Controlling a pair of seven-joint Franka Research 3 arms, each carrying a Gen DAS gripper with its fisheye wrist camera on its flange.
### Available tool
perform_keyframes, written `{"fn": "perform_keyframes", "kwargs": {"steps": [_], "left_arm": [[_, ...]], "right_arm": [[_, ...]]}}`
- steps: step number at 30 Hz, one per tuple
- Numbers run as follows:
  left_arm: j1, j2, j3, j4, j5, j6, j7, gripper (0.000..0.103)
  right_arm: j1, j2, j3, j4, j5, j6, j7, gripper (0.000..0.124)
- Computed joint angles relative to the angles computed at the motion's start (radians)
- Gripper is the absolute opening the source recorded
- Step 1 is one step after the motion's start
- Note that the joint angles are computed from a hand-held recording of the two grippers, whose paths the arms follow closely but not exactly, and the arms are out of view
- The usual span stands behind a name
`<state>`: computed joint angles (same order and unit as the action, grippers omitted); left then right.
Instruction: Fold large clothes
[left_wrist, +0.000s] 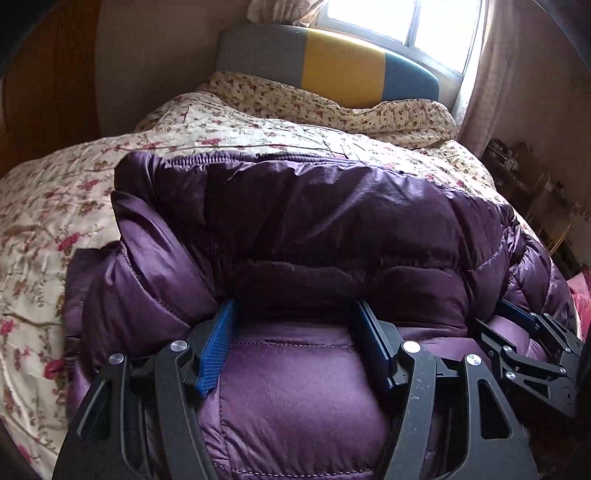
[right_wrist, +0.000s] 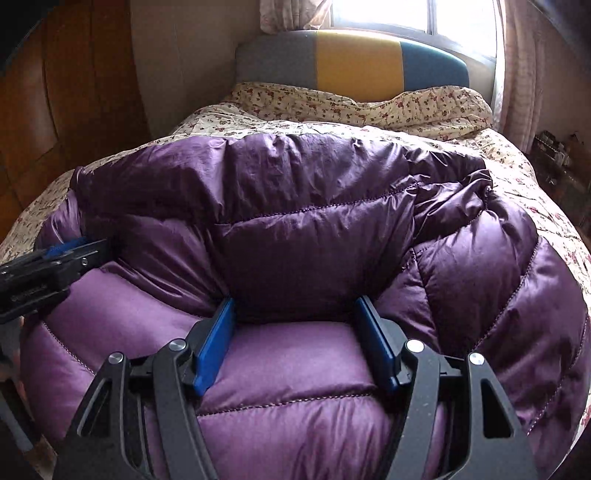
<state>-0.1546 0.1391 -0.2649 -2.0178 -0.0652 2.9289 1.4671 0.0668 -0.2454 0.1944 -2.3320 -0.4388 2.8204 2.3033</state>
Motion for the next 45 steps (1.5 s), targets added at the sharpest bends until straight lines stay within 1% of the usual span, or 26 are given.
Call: {"fn": "perform_keyframes", "kwargs": {"steps": [2, 5, 6, 7, 8, 9, 10, 11, 16, 17, 18, 20, 23, 24, 26, 27, 28, 30, 32, 34, 35, 37, 39, 41, 44, 45], "left_arm": [[0.006, -0.001, -0.008, 0.0, -0.021, -0.001, 0.014, 0.064], [0.04, -0.011, -0.046, 0.002, -0.157, -0.018, 0.119, 0.066], [0.053, -0.023, -0.06, 0.001, -0.225, -0.031, 0.169, 0.07], [0.053, -0.032, -0.06, 0.002, -0.267, -0.037, 0.198, 0.073], [0.049, -0.046, -0.058, -0.007, -0.306, -0.035, 0.224, 0.077], [0.043, -0.068, -0.053, -0.024, -0.341, -0.027, 0.244, 0.08], [0.031, -0.081, -0.042, -0.033, -0.348, -0.021, 0.243, 0.081], [0.02, -0.101, -0.028, -0.052, -0.351, -0.009, 0.234, 0.083], [-0.028, -0.185, 0.038, -0.132, -0.395, 0.014, 0.221, 0.083], [-0.037, -0.203, 0.053, -0.149, -0.404, 0.02, 0.22, 0.083], [-0.042, -0.221, 0.067, -0.17, -0.391, 0.029, 0.201, 0.083], [-0.055, -0.249, 0.097, -0.205, -0.381, 0.042, 0.18, 0.083], [-0.066, -0.282, 0.14, -0.245, -0.366, 0.047, 0.149, 0.083], [-0.073, -0.292, 0.159, -0.258, -0.376, 0.044, 0.149, 0.083], [-0.098, -0.303, 0.203, -0.272, -0.437, 0.022, 0.182, 0.083], [-0.105, -0.305, 0.214, -0.277, -0.462, 0.015, 0.191, 0.083], [-0.118, -0.307, 0.238, -0.279, -0.517, -0.006, 0.221, 0.083], [-0.129, -0.309, 0.255, -0.281, -0.601, -0.025, 0.276, 0.083], [-0.145, -0.308, 0.276, -0.275, -0.726, -0.058, 0.371, 0.083], [-0.147, -0.296, 0.292, -0.255, -0.855, -0.119, 0.458, 0.083], [-0.139, -0.29, 0.289, -0.247, -0.89, -0.136, 0.474, 0.083], [-0.123, -0.271, 0.293, -0.229, -0.997, -0.196, 0.525, 0.083], [-0.106, -0.262, 0.283, -0.221, -1.08, -0.213, 0.571, 0.083], [-0.084, -0.255, 0.275, -0.21, -1.162, -0.253, 0.615, 0.083], [-0.047, -0.244, 0.252, -0.195, -1.21, -0.299, 0.644, 0.083], [-0.035, -0.241, 0.245, -0.19, -1.229, -0.32, 0.656, 0.079]], "right_arm": [[-0.004, -0.003, 0.007, 0.005, -0.012, -0.01, 0.011, 0.065], [0.007, -0.015, -0.004, 0.004, 0.005, -0.015, -0.007, 0.066], [0.014, -0.019, -0.009, 0.009, 0.022, -0.025, -0.021, 0.066], [0.019, -0.027, -0.013, 0.009, 0.038, -0.033, -0.034, 0.069], [0.026, -0.04, -0.019, 0.008, 0.058, -0.043, -0.049, 0.072], [0.025, -0.053, -0.016, 0.006, 0.066, -0.047, -0.05, 0.077], [0.017, -0.07, -0.01, 0.0, 0.065, -0.045, -0.045, 0.079], [0.009, -0.082, -0.002, -0.003, 0.064, -0.048, -0.04, 0.079], [0.002, -0.156, 0.019, -0.025, 0.105, -0.063, -0.056, 0.078], [0.004, -0.168, 0.025, -0.03, 0.115, -0.062, -0.061, 0.069], [0.002, -0.173, 0.035, -0.029, 0.119, -0.07, -0.065, 0.064], [0.012, -0.175, 0.045, -0.025, 0.134, -0.081, -0.083, 0.047], [0.021, -0.16, 0.063, -0.014, 0.144, -0.089, -0.088, 0.034], [0.027, -0.152, 0.064, -0.011, 0.15, -0.09, -0.092, 0.032], [0.037, -0.139, 0.065, -0.004, 0.156, -0.104, -0.101, 0.024], [0.04, -0.132, 0.07, 0.001, 0.153, -0.118, -0.098, 0.024], [0.04, -0.131, 0.074, 0.001, 0.147, -0.126, -0.09, 0.023], [0.042, -0.13, 0.078, -0.004, 0.131, -0.135, -0.078, 0.023], [0.046, -0.12, 0.079, -0.005, 0.116, -0.143, -0.07, 0.023], [0.054, -0.109, 0.071, -0.009, 0.114, -0.141, -0.063, 0.023], [0.052, -0.103, 0.073, -0.013, 0.102, -0.135, -0.054, 0.023], [0.05, -0.096, 0.077, -0.017, 0.079, -0.125, -0.034, 0.023], [0.049, -0.09, 0.074, -0.028, 0.06, -0.104, -0.019, 0.023], [0.05, -0.087, 0.068, -0.041, 0.052, -0.078, -0.012, 0.023], [0.05, -0.085, 0.063, -0.053, 0.049, -0.055, -0.007, 0.023], [0.051, -0.088, 0.059, -0.06, 0.053, -0.046, -0.01, 0.023]]}}
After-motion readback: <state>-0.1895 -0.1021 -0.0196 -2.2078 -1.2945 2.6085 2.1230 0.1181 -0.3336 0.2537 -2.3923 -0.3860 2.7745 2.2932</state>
